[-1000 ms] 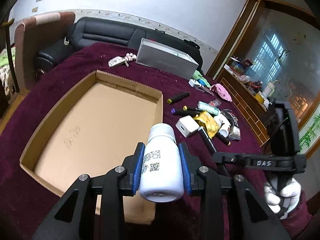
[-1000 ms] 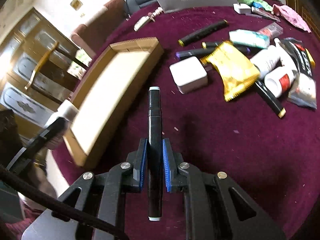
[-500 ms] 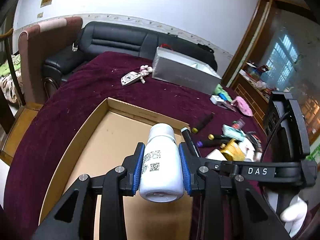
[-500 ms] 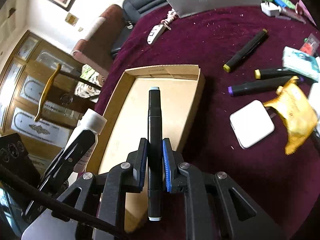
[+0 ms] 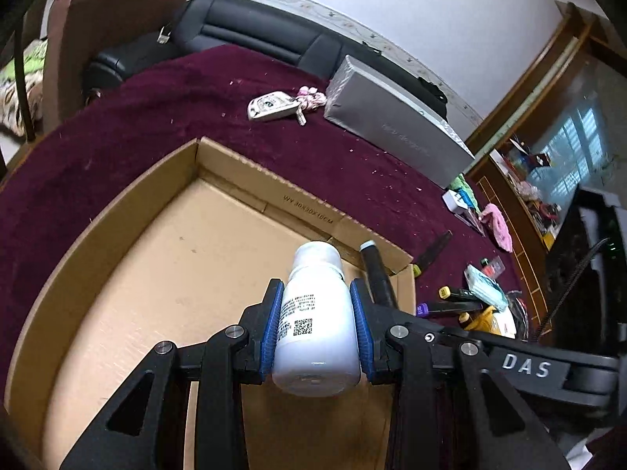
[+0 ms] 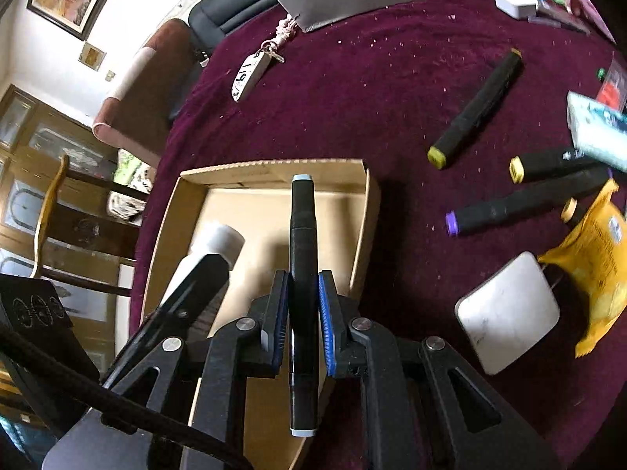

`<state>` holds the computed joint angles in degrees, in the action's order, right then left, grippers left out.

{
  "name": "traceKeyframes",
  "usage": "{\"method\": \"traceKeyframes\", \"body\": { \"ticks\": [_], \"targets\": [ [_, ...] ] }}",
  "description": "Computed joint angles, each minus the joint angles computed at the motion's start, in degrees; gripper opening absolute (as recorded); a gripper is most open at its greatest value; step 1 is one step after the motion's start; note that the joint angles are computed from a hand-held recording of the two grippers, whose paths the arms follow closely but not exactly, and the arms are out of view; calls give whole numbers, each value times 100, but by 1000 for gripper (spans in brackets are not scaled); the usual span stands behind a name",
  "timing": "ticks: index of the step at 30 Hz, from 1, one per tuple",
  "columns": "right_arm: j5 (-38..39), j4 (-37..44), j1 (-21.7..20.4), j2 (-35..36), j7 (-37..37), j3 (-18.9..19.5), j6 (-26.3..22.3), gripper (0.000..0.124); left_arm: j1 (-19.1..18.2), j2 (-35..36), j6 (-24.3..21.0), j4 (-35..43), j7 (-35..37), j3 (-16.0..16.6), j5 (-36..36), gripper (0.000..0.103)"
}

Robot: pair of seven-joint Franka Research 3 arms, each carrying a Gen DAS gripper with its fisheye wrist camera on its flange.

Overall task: Organize objects
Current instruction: 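Carry the bottle toward the cardboard tray while the right gripper grasps a black marker, then lower the bottle and marker into the tray and open both grippers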

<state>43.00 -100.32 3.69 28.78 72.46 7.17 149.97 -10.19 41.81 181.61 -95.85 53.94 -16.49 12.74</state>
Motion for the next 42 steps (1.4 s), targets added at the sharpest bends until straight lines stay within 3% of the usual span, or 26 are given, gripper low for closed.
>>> {"method": "traceKeyframes", "body": {
  "ticks": [6, 8, 11, 15, 22, 24, 26, 29, 34, 38, 42],
  "targets": [
    [-421, 142, 148, 78, 248, -133, -19, 13, 159, 171, 59, -52, -261, -244, -240, 29],
    [-538, 161, 179, 90, 323, -160, -17, 13, -183, 63, 176, -154, -580, 130, -331, 29],
    [-685, 205, 201, 120, 465, -202, -53, 13, -453, 39, 315, -218, -1006, 388, -434, 29],
    [-957, 222, 291, 134, 714, -290, -11, 15, -1071, -50, 623, -390, -1673, 991, -600, 29],
    [-1207, 196, 328, 107, 932, -288, 18, 15, -1017, -138, 571, -463, -1980, 994, -397, 28],
    [-1262, 191, 341, 106, 956, -295, 55, 15, -935, -229, 722, -604, -2053, 950, -362, 33],
    [-1286, 215, 328, 131, 928, -278, 94, 15, -890, -344, 849, -741, -2099, 966, -340, 45],
    [-1427, 232, 398, 167, 972, -330, 248, 15, -1245, -571, 1044, -937, -2106, 1438, -409, 56],
    [-1318, -18, 298, 20, 805, -181, 662, 15, -804, -793, 1056, -1135, -1824, 1005, -89, 60],
    [-800, -613, 44, -444, 169, 80, 1113, 20, -989, -1009, 907, -1255, -1552, 1096, 62, 60],
    [-128, -1333, -174, -1010, -655, 267, 1714, 28, -1056, -1161, 732, -1312, -1295, 927, 241, 60]
  ]
}}
